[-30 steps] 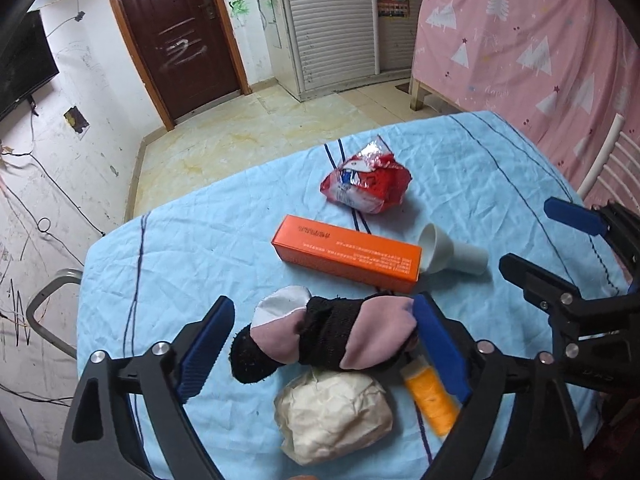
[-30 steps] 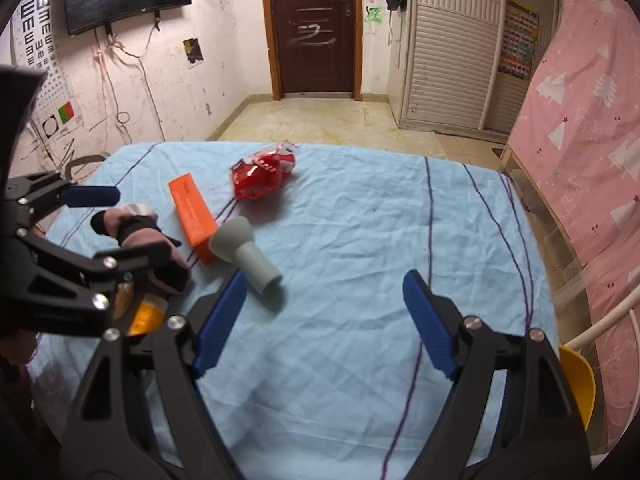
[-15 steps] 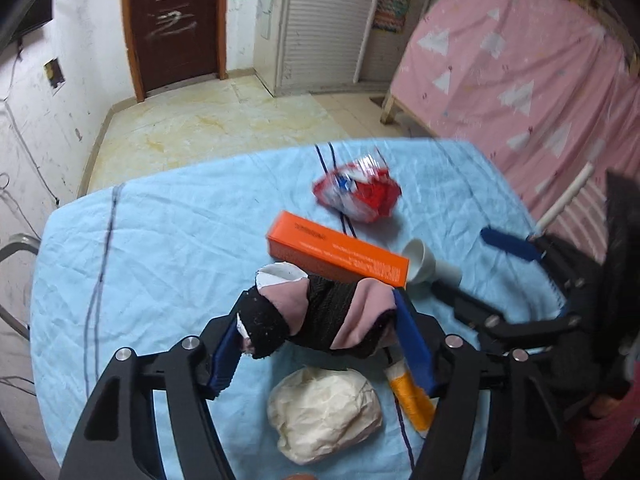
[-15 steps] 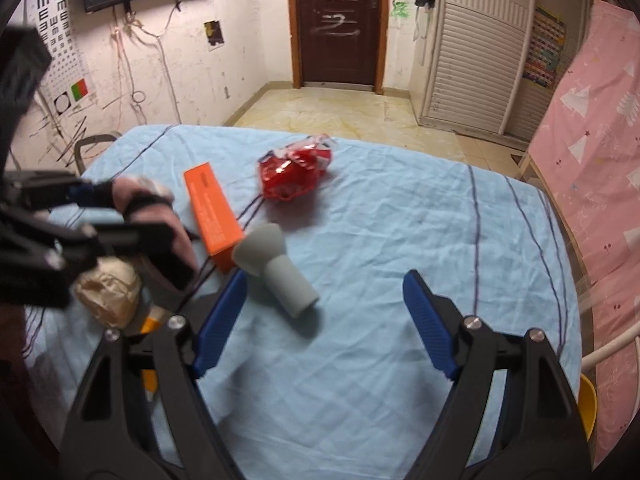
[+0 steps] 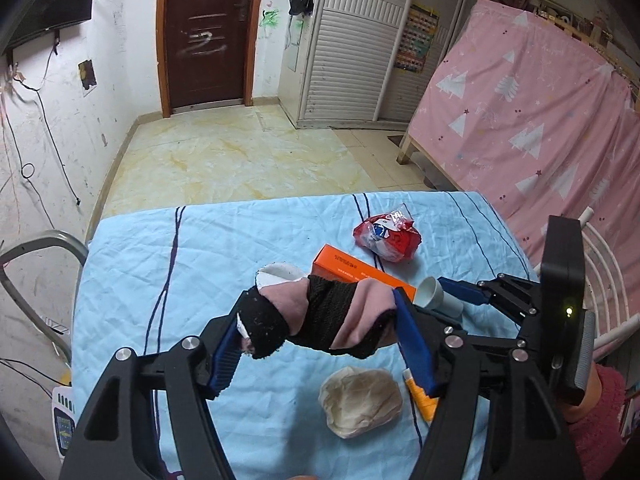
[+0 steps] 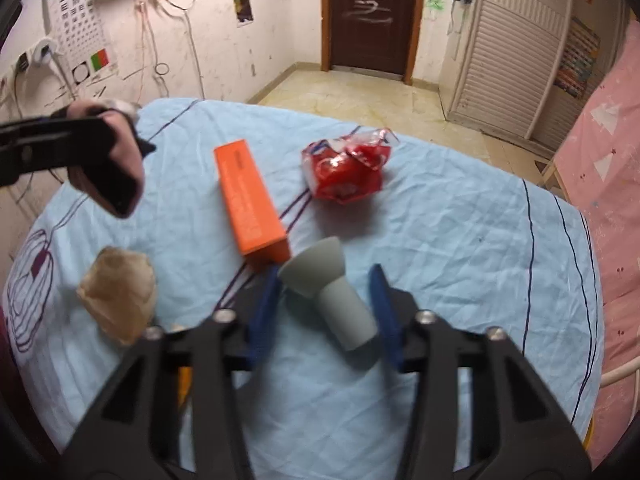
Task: Collect trash
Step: 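Grasp the pink-and-black glove with the left gripper while the right grasps the grey cup, then carry the glove and grey cup to the yellow bin and release both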
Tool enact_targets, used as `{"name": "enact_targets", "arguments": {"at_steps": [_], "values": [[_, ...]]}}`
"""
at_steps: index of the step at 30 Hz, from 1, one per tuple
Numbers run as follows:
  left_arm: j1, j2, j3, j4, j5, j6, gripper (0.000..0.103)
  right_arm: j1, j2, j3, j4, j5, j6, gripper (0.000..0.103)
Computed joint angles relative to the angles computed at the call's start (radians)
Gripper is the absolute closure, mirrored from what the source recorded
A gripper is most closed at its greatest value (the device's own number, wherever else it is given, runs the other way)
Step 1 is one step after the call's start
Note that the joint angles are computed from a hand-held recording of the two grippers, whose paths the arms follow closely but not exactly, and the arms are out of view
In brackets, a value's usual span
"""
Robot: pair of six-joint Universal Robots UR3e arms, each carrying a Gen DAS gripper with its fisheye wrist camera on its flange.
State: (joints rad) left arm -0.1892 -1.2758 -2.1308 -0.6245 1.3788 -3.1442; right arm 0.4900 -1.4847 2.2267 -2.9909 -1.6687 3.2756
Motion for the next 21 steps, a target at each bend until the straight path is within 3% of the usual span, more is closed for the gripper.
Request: {"name": "enact_targets", "arguments": {"at_steps": [3, 9, 16, 21], "values": [[-0.001, 0.018, -0.002, -0.013, 0.008, -0.002, 0.043, 0.024, -0.002, 0.003, -0.008, -0.032, 0.01, 0.071], [-0.061, 0.037, 0.014, -0.021, 0.067, -0.031, 0.043, 0.027, -0.121, 0.108, -0.081, -0.059, 0.041, 0.072], [-0.229, -0.006, 0.09, -0.021, 0.19, -0.101, 0.043, -0.01, -0.362, 0.271, -0.104, -0.058, 0.064, 0.072], [-0.361, -0.063, 0.167, -0.026, 0.287, -0.151, 0.043, -0.098, -0.614, 0.382, -0.015, -0.011, 0.046, 0.072]]}}
